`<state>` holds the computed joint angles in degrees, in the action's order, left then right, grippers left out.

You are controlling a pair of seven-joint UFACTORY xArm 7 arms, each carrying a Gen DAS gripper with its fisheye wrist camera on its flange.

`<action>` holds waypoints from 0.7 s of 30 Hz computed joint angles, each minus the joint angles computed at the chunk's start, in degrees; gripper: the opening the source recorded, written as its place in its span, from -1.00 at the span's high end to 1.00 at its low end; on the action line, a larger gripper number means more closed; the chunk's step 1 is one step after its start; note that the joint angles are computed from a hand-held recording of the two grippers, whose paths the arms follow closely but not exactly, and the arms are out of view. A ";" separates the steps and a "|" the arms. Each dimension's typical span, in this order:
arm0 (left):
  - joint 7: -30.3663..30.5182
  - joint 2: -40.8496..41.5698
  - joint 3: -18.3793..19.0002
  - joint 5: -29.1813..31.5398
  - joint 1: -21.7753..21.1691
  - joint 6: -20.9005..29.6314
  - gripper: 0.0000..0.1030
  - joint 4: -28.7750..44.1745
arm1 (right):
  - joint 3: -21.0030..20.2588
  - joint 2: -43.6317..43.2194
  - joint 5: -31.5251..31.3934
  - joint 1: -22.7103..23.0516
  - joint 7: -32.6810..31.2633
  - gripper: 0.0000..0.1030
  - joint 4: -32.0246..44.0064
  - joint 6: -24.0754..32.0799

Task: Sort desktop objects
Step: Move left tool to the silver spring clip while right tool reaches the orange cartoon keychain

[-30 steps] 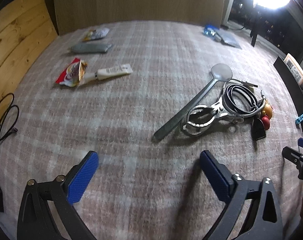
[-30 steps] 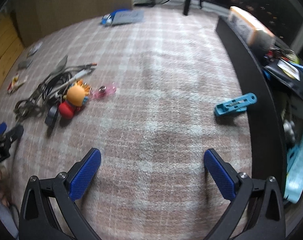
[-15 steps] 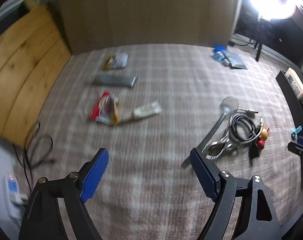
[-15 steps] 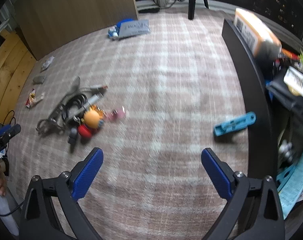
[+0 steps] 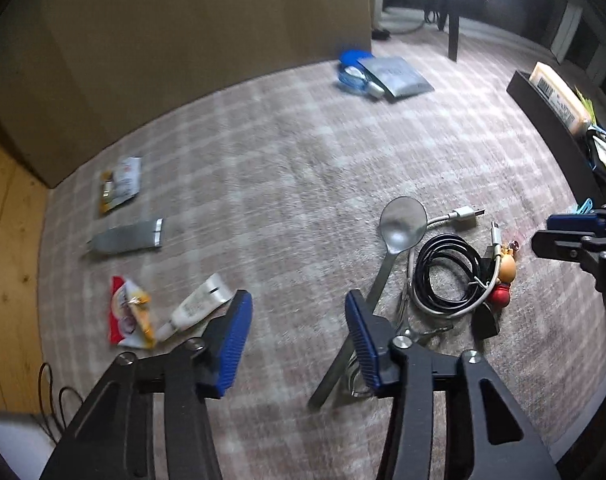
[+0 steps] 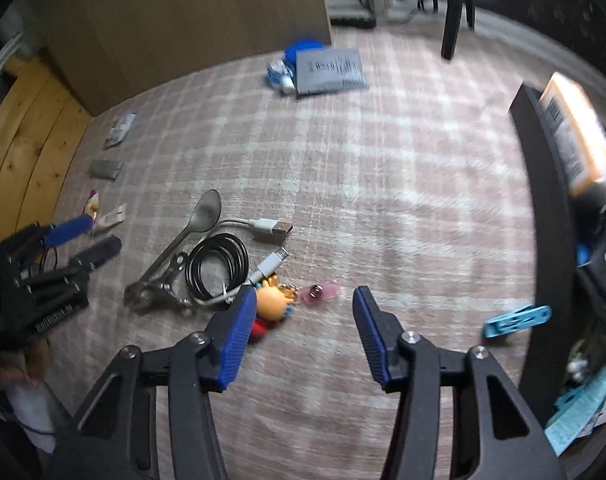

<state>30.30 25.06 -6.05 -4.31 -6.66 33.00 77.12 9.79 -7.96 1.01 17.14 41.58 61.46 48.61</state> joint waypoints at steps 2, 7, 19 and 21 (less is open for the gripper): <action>0.85 1.20 -0.39 -0.43 0.34 2.09 0.25 1.82 | -0.85 1.79 4.39 0.08 -1.19 0.27 0.85 -0.36; 3.36 3.42 -0.97 -1.20 0.68 5.84 0.28 5.04 | -0.86 4.21 6.45 0.11 -0.35 0.28 3.01 0.34; 6.61 4.46 -0.26 0.35 -0.67 7.14 0.37 5.20 | -0.82 13.45 1.50 0.92 -3.50 0.28 14.34 6.12; 6.46 4.86 -0.06 0.71 -0.81 7.61 0.38 5.58 | -0.75 16.25 1.37 1.40 -4.41 0.28 17.63 7.28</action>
